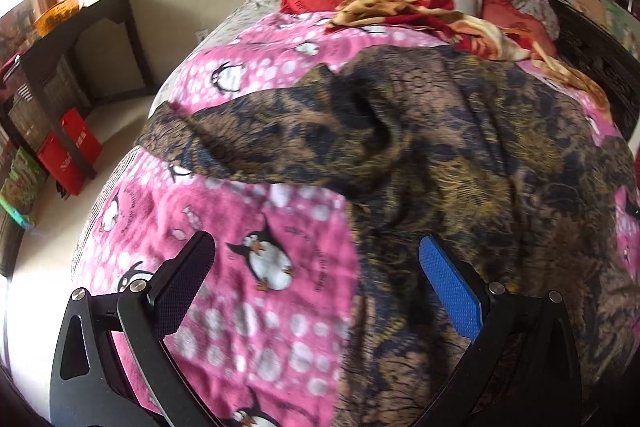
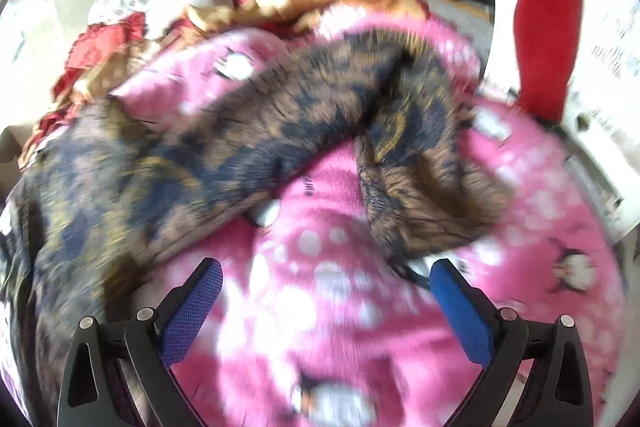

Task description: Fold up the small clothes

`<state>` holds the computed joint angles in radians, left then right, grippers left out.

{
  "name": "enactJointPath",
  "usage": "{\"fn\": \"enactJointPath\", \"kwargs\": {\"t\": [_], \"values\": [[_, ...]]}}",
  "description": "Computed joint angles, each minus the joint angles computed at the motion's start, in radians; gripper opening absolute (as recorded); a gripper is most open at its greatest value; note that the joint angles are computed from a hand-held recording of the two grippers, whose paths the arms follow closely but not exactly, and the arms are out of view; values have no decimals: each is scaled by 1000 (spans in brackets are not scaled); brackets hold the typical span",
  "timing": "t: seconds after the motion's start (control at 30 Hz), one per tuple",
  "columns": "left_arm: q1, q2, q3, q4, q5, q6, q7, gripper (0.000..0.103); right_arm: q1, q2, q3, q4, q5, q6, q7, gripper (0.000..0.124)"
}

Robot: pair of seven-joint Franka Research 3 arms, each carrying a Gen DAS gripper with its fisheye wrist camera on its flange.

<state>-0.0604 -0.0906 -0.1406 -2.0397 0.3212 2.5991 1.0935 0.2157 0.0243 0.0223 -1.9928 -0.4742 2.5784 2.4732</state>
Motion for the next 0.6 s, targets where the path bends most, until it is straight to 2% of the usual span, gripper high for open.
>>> {"fn": "enactJointPath", "kwargs": {"t": [0.1,0.2,0.33,0.47,0.6], "values": [[-18,-12,-10,-7,-19,14,27,103,7,-108,25,-47,-37,-43,7,103],[-40,-21,-14,-3,-72,22,74,103,5,-195,64,-61,9,-127,-81,103],[-56,-37,-22,-7,-83,40,98,103,-4,-274,124,-17,-1,-257,-174,103],[-65,-40,-25,-6,-91,41,109,103,1,-303,146,19,63,-298,-225,103],[-63,-46,-28,-4,-74,28,95,103,10,-290,188,47,63,-247,-200,103]]}}
